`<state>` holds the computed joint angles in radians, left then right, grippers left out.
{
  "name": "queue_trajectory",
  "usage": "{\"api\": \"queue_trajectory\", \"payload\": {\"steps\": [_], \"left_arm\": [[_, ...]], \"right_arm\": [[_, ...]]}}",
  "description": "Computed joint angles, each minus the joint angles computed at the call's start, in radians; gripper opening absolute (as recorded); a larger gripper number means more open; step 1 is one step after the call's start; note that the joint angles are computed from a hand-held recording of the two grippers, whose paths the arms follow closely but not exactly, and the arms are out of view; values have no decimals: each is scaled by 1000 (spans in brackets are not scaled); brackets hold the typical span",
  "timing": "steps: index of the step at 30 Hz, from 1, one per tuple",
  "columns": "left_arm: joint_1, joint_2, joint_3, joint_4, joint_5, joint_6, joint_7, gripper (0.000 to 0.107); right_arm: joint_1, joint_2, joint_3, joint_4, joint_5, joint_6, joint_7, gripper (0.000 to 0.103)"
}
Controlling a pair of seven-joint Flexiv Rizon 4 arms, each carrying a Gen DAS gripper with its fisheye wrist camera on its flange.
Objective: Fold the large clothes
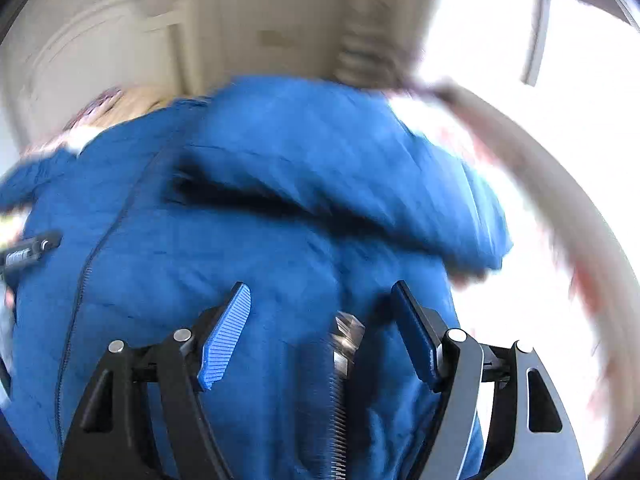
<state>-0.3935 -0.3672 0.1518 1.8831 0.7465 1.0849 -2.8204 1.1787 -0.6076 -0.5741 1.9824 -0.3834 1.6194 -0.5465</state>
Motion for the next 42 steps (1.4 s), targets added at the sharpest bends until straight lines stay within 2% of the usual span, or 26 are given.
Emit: {"api": "queue_trajectory", "payload": {"steps": [2,4,5,7,8,11,13,16,18,19,20,21,22,25,27,29,30,31,32,33,34,35,36,39,41,42], "left_arm": [[-13,14,-7,0,40,46,20,87],[17,39,-94,-20,130,59,14,87],[41,52,-176,-54,213,7,-3,87],[71,46,-325,-134,358,-133,2,88],[62,23,-366,-182,404,-186,40,88],[-40,-100,-370,-361,500,-294,200,89],[-46,-195,-406,-471,531,-290,313,89],[-60,-327,-486,-628,638,-382,457,89],[-125,-399,-427,-724,656,-405,511,87],[-162,-420,-354,-755,605,-380,531,69],[-194,-437,-273,-777,514,-333,563,47],[-199,-449,-211,-781,374,-264,604,13],[-195,-433,-181,-752,295,-195,580,12],[-34,-342,-176,-528,29,265,364,9],[106,-312,-206,-365,-55,591,71,9],[221,-332,-226,-204,-170,903,-113,9],[277,-339,-251,-123,-228,986,-141,11],[341,-342,-310,-69,-261,1004,-104,13],[410,-339,-369,-41,-228,974,-96,15],[455,-331,-397,-33,-145,915,-145,23],[472,-327,-405,-10,-125,905,-139,42],[461,-310,-384,10,-100,905,-145,42],[422,-266,-349,8,-41,841,-146,45],[215,-97,-256,-72,177,385,-146,69],[75,-51,-285,-160,376,59,-15,69],[6,-49,-286,-189,432,-52,69,70]], "right_arm": [[45,-21,-65,49,146,152,33,65],[-22,-25,-24,82,144,270,140,63],[-63,-26,30,80,208,299,137,54],[-78,-40,57,91,311,371,149,53],[-86,-43,70,94,343,394,150,53],[-32,-56,29,106,441,422,109,53],[16,-59,-3,109,492,414,73,53],[42,-56,-6,110,551,400,41,53],[32,-47,12,107,574,391,22,53],[27,-46,20,106,586,391,10,53],[22,-45,28,102,594,387,-3,53],[7,-48,44,91,597,382,-14,53],[-21,-56,66,74,595,378,-24,53],[-34,-54,95,62,626,375,-58,53],[-41,-55,109,52,645,382,-87,56],[-49,-53,121,42,666,373,-109,57],[-55,-52,132,37,678,372,-118,57],[-67,-51,146,31,684,370,-129,57],[-74,-49,156,25,692,367,-141,57],[-78,-47,164,21,700,364,-154,58],[-81,-46,170,17,708,360,-166,58],[-86,-45,177,13,715,358,-175,58],[-89,-45,183,9,721,356,-182,58],[-98,-44,196,3,737,355,-197,58],[-103,-44,203,-1,740,350,-206,59],[-106,-44,206,-3,741,349,-208,59]]}}
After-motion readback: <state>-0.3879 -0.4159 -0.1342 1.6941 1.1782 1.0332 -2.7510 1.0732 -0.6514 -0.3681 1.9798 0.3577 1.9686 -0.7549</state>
